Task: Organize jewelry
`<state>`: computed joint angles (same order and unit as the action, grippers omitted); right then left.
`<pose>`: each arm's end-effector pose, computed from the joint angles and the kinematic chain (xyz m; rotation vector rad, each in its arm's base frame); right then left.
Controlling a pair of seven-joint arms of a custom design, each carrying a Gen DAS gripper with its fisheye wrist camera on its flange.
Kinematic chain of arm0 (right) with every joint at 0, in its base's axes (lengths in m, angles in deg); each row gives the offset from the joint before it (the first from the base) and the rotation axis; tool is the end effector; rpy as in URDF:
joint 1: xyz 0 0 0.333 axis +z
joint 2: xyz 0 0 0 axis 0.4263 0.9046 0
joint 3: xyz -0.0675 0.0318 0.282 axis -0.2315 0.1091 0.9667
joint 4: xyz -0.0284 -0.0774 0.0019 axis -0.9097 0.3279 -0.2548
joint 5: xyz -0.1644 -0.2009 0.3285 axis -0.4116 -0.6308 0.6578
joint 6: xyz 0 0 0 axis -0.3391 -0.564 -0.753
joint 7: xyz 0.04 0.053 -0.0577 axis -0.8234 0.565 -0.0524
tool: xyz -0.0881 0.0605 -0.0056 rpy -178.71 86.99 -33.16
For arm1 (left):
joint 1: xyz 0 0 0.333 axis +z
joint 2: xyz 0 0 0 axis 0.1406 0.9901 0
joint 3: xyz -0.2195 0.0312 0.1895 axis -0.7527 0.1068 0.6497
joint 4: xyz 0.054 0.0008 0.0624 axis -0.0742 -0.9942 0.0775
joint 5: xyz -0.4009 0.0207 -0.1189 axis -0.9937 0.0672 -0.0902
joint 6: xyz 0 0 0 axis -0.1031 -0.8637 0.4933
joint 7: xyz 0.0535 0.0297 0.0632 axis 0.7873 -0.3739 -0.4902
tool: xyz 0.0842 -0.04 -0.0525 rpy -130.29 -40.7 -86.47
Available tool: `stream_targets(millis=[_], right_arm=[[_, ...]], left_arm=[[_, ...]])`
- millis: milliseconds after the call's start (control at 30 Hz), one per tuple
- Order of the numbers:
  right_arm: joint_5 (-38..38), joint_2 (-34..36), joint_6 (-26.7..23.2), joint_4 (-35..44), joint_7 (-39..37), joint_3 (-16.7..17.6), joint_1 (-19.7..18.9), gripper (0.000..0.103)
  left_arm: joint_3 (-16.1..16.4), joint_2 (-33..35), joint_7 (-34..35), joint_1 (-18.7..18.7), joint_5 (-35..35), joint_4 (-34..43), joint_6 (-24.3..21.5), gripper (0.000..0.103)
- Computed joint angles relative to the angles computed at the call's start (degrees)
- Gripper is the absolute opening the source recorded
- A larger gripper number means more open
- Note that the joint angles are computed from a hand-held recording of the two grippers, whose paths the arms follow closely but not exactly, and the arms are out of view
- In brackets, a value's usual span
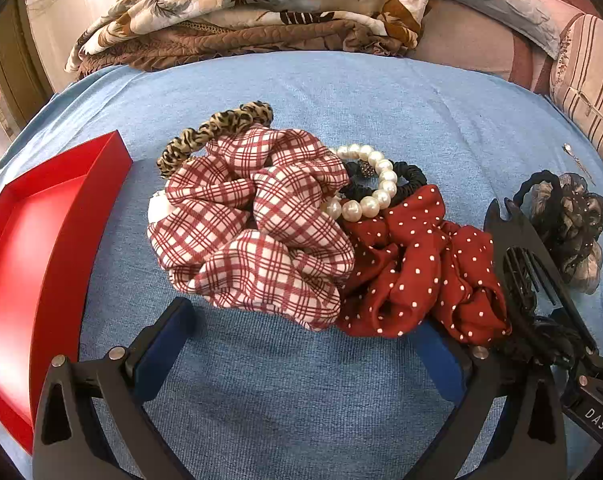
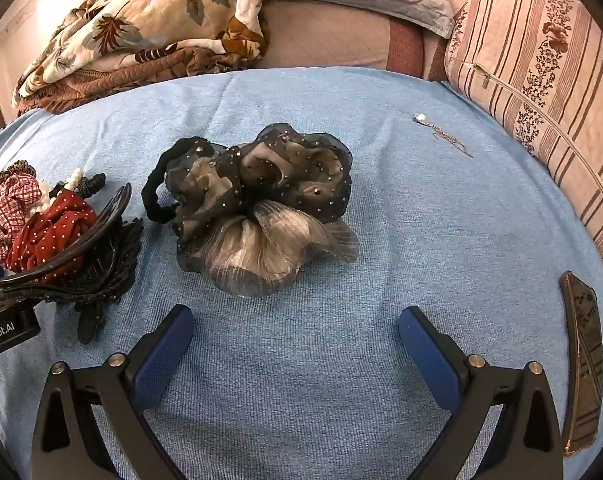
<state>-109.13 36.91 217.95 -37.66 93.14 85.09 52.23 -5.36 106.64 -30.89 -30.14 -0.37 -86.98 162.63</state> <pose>0.6515 0.3200 0.4617 -1.8134 1.9905 -0.8425 0.6673 -0.4979 0.3866 -1.8389 1.9093 -0.5269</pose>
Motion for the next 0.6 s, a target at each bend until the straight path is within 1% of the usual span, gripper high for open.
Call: stream_targets(millis=[167, 267, 400, 433, 567, 600], right_arm=[[-0.09, -0.05, 0.05, -0.09, 0.06, -0.03, 0.03, 0.103], [-0.11, 1.04, -1.9, 1.7, -0.84, -0.03, 0.35, 0.103], [-0.39, 0.06, -0.28, -0.01, 0.26, -0.17, 0.28, 0.103], [-0.53, -0.12, -0.28, -0.2, 0.33, -0.18, 0.29, 0.103], [0.02, 0.6, -0.51, 0.81, 0.13, -0.02, 0.14, 0.103], [0.46, 0.66, -0.69, 1.02, -0.06, 0.03, 0.02, 0.103]], left_arm=[[0.02, -0.24, -0.11, 0.0, 0.08, -0.48, 0.27, 0.103], [0.04, -0.59, -0.23, 0.0, 0.19, -1.08, 0.54, 0.103], [0.1, -0.33, -0.26, -0.11, 0.35, -0.73, 0.38, 0.103], [0.06, -1.16, -0.46, 0.02, 0.44, -2.12, 0.99, 0.103], [-0.19, 0.35, 0.39, 0.19, -0.15, 0.64, -0.32, 0.103], [-0.49, -0.75, 0.65, 0.44, -0.41, -1.04, 0.18, 0.103]])
